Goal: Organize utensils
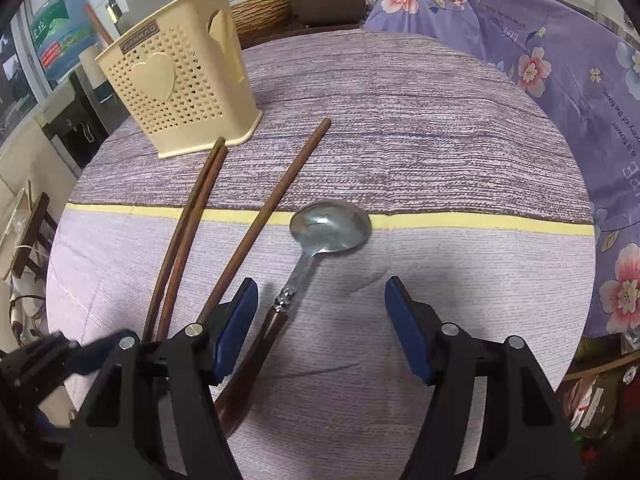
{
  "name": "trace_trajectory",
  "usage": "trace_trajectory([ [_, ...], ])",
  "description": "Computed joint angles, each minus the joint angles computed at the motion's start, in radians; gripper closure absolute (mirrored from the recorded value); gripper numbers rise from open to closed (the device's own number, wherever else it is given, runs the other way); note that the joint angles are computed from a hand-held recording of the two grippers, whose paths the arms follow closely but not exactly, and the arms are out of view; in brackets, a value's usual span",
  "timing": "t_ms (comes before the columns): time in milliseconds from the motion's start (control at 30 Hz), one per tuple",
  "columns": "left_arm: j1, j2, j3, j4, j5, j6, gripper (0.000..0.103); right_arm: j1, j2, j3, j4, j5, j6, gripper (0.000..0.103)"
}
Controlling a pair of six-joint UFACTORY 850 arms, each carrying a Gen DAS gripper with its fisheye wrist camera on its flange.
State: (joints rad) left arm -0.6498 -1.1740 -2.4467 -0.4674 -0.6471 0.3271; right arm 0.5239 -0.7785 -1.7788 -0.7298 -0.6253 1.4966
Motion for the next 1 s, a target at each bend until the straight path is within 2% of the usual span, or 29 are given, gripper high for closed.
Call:
trace_trajectory([
  [33,0.005,-0.001,-0.001,0.004,0.001,-0.012,0.061,0.001,-0.006,-0.01,0.007,-0.008,-0.009,0.049],
  [200,0.017,0.013,0.021,-0.004,0.024,-0.021,0.061,0.015,-0.064,-0.112,0.073,-0.128,-0.139,0.049],
  [267,0.019,0.013,0.022,-0.008,0.023,-0.018,0.061,0.023,-0.05,-0.101,0.093,-0.116,-0.156,0.049],
  [333,0.021,0.013,0.023,-0.017,0.028,-0.015,0.061,0.047,-0.053,-0.111,0.047,-0.159,-0.139,0.038],
  [367,0.022,0.01,0.019,-0.021,0.026,-0.018,0.061,0.062,-0.066,-0.131,0.022,-0.201,-0.151,0.038],
  [467,0.026,0.014,0.028,-0.023,0.034,-0.016,0.061,0.081,-0.103,-0.178,0.054,-0.253,-0.232,0.037],
  [533,0.029,0.021,0.039,-0.031,0.039,-0.01,0.061,0.095,-0.105,-0.176,0.014,-0.291,-0.209,0.033],
  [767,0.038,0.041,0.074,-0.027,0.058,-0.019,0.061,0.069,0.002,-0.002,-0.008,-0.268,-0.142,0.029],
  [900,0.042,0.017,0.037,-0.019,0.033,-0.038,0.061,0.025,0.091,0.141,-0.012,-0.108,-0.084,0.029],
  [1000,0.042,-0.022,-0.033,0.022,-0.001,-0.075,0.061,0.011,0.11,0.17,-0.037,-0.063,-0.045,0.029],
])
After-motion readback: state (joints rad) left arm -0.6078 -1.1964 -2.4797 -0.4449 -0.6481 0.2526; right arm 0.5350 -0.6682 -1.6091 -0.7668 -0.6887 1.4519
